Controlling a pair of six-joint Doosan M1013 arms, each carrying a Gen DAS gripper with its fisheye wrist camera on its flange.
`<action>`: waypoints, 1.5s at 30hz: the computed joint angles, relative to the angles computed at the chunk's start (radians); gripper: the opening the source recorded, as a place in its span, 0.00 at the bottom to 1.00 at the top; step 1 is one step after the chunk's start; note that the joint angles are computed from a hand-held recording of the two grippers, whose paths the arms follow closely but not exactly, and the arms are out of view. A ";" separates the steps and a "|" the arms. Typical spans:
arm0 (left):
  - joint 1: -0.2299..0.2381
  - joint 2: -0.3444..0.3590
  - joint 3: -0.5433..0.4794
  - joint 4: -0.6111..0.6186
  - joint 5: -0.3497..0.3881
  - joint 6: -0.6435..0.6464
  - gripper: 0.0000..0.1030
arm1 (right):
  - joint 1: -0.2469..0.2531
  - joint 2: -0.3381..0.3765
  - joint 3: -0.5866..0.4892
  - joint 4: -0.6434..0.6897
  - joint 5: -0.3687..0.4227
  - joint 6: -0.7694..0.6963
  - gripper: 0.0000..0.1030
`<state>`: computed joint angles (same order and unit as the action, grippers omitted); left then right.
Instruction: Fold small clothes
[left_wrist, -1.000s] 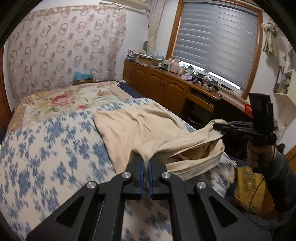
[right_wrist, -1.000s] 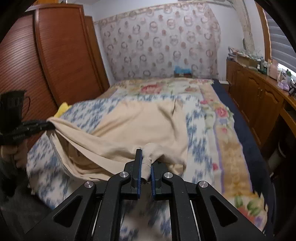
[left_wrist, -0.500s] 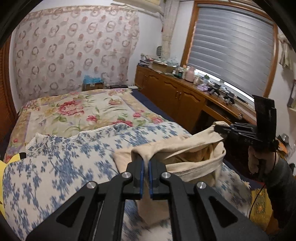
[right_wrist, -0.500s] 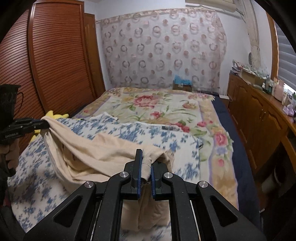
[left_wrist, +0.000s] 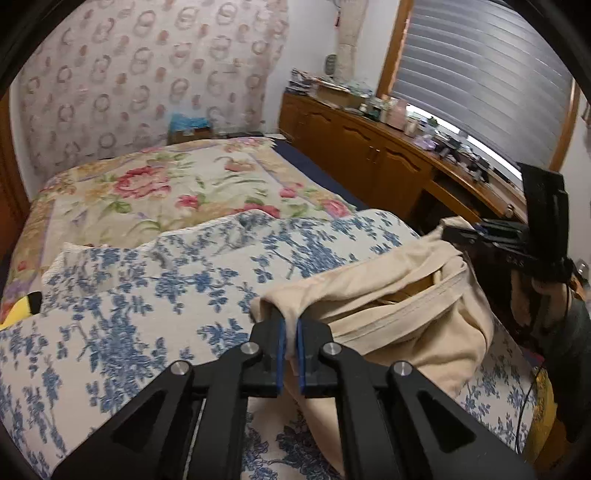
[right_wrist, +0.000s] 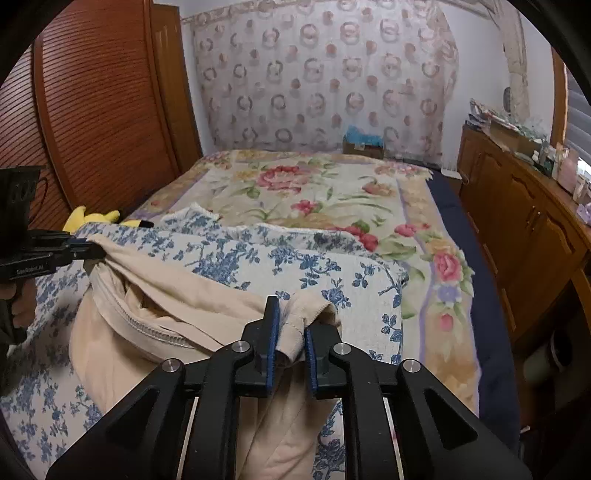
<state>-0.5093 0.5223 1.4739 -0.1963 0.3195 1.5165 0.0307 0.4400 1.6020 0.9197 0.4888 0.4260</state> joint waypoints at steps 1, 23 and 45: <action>0.004 0.003 -0.006 -0.045 0.020 0.048 0.01 | -0.002 -0.004 0.005 0.021 -0.006 -0.018 0.15; -0.009 -0.019 0.032 -0.054 0.110 0.141 0.12 | 0.008 0.015 -0.001 -0.173 0.036 0.070 0.38; -0.007 0.006 0.008 -0.031 0.109 0.081 0.16 | 0.010 0.053 -0.072 -0.235 -0.047 0.284 0.03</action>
